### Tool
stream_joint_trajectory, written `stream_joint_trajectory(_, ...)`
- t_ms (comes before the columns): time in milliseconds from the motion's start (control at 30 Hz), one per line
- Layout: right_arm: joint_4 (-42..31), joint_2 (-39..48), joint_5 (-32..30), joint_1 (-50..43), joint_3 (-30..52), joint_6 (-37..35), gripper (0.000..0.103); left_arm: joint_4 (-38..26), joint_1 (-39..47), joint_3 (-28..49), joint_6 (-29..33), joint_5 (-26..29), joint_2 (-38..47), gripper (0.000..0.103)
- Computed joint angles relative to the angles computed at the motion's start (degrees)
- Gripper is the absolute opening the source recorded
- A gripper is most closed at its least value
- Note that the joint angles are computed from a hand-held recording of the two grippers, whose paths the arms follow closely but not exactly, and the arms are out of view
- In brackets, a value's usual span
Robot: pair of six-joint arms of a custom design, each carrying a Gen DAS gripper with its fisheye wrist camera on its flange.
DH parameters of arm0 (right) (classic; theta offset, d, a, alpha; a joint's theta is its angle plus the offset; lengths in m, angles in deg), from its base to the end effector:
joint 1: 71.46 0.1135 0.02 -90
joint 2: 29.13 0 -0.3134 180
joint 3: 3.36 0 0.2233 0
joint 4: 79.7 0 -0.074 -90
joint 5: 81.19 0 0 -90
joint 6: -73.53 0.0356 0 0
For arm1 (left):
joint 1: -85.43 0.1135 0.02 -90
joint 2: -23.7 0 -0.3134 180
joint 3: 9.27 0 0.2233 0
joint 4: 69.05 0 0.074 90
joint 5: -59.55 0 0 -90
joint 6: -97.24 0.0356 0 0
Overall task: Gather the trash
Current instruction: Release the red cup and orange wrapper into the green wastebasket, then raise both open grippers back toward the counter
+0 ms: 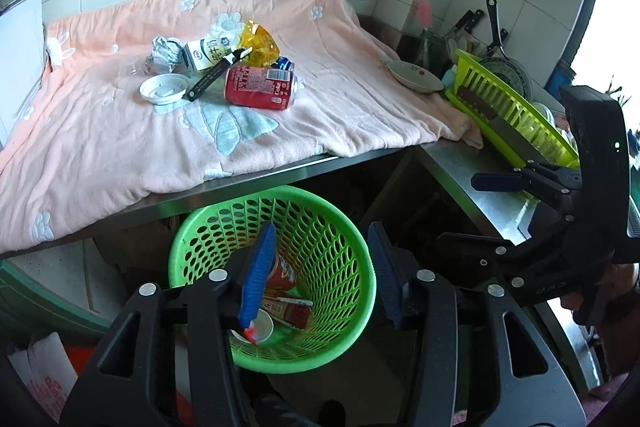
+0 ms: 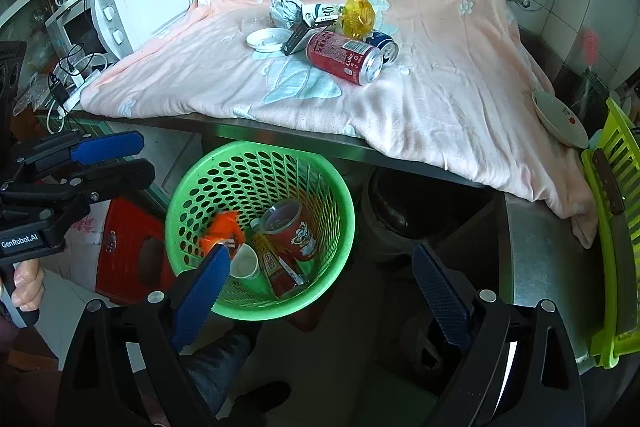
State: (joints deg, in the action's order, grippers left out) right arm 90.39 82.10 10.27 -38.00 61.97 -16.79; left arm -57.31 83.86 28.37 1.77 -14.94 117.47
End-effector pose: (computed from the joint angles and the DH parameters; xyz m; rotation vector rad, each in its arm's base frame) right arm 0.2929 0.1925 0.1546 -0.7330 2.4485 0.1930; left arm 0.2421 -0.0162 0.1651 0.0542 2.3404 -0.3780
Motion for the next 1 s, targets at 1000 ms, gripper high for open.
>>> stream_joint_trajectory(1000, -30.66, 22.22, -3.26, -3.76, 55.31, -1.07, 0.088, -8.09, 18.60, 12.23, 6.31, 4.55, 4.33, 0.071)
